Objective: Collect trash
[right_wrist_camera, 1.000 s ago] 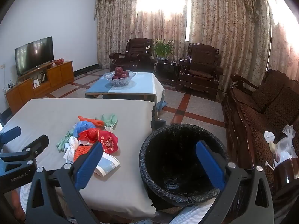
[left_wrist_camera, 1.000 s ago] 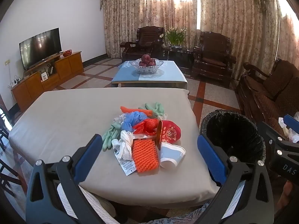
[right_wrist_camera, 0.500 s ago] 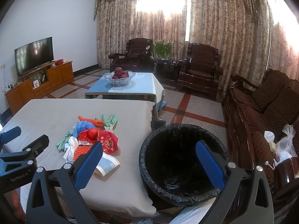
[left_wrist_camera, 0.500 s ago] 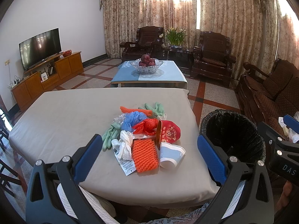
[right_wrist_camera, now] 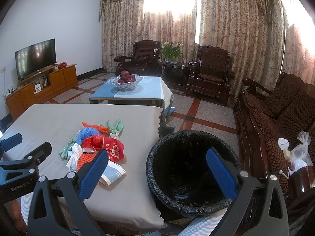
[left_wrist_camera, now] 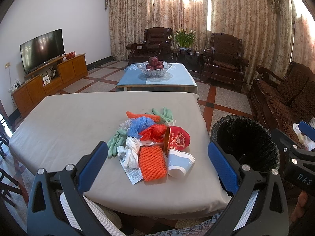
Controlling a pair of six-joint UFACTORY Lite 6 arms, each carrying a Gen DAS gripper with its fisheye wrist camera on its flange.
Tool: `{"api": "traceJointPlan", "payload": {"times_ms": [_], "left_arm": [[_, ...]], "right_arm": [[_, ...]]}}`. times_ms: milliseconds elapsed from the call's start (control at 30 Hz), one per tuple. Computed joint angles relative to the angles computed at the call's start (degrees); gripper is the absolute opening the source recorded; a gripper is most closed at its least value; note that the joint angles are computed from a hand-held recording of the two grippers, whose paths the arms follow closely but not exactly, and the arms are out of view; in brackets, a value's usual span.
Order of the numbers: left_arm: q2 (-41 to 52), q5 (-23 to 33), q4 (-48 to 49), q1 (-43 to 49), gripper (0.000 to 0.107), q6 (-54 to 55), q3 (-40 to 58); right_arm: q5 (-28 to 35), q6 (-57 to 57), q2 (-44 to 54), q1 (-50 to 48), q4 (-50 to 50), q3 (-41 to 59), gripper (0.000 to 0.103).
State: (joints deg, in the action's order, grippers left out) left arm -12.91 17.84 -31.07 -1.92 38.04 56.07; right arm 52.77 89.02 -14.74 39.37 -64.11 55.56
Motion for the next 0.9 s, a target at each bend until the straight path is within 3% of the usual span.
{"api": "traceJointPlan", "payload": {"times_ms": [900], "left_arm": [[-0.11,1.33,0.0,0.93,0.098,0.33,0.87]], "right_arm": [[0.03,-0.16,-0.12,-0.04,0.11,0.02,0.097]]}}
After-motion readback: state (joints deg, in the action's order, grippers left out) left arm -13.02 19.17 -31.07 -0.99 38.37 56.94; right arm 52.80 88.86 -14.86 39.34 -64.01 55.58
